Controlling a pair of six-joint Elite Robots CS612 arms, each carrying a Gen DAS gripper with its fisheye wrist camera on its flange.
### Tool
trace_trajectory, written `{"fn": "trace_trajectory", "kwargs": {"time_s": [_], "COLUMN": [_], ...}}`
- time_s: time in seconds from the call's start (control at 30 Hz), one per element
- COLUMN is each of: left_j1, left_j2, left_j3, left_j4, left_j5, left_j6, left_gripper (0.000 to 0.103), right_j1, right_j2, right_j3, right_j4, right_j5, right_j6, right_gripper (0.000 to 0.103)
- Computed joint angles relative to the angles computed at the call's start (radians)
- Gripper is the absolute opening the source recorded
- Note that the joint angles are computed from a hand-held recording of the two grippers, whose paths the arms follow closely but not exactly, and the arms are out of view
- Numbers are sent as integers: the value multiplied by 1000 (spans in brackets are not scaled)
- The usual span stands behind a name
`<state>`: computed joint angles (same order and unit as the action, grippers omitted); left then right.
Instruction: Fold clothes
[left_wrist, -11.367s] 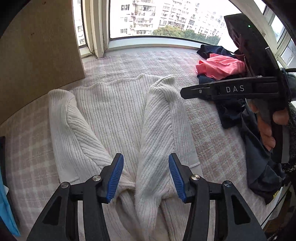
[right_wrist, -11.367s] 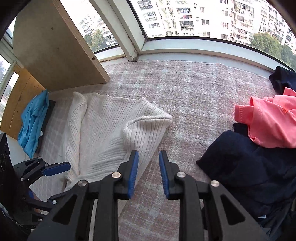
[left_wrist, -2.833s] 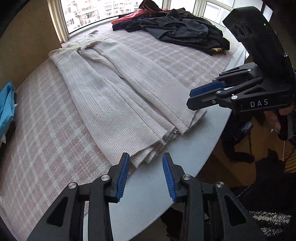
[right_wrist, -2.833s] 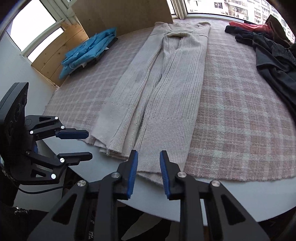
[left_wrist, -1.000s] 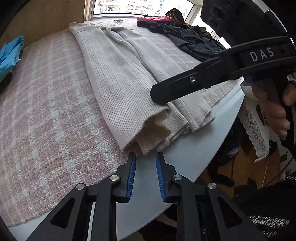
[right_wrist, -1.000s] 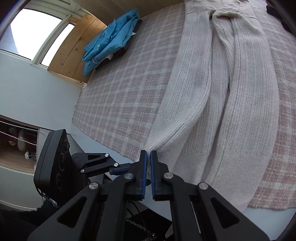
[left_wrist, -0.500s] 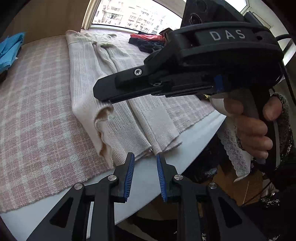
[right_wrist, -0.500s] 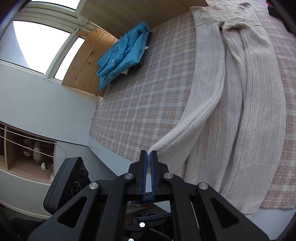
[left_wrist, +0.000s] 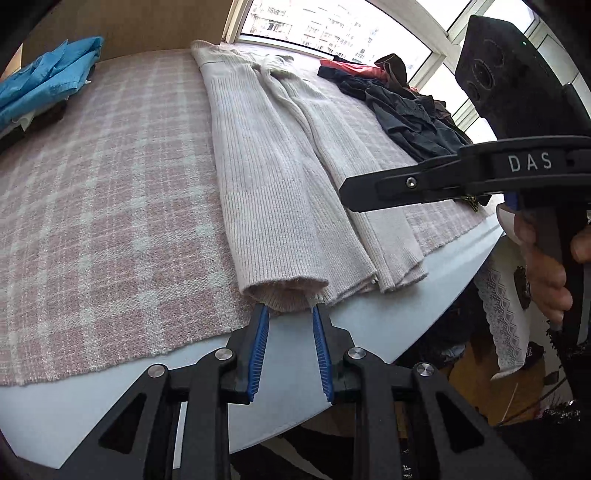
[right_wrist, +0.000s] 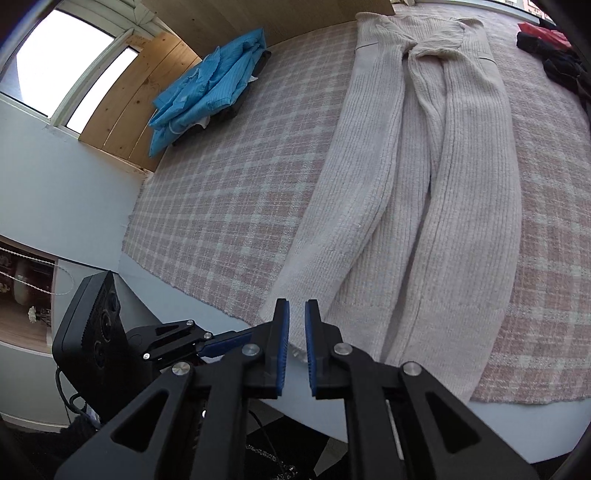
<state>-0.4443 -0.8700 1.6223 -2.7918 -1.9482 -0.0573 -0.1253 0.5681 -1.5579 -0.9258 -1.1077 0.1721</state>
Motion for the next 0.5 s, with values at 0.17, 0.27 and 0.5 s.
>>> {"fn": "trace_trajectory", "kwargs": {"time_s": [0.17,0.27,0.5], "left_j1": [14,24,20], "left_j2": [-3,0,15], "left_j3": [-12,-30,-77], "left_j4": [-12,-2,47], "left_j5": [15,10,7], "left_j6": [7,20,96], "left_gripper": [23,22,29], "right_j1": [10,18,-54], "right_j2": [3,3,43], "right_j3": [28,30,-55], "right_j4": [-23,10,-9], "right_j5": [27,-72,8], "right_j6": [-65,-106,38], "right_gripper": [32,28,31]}}
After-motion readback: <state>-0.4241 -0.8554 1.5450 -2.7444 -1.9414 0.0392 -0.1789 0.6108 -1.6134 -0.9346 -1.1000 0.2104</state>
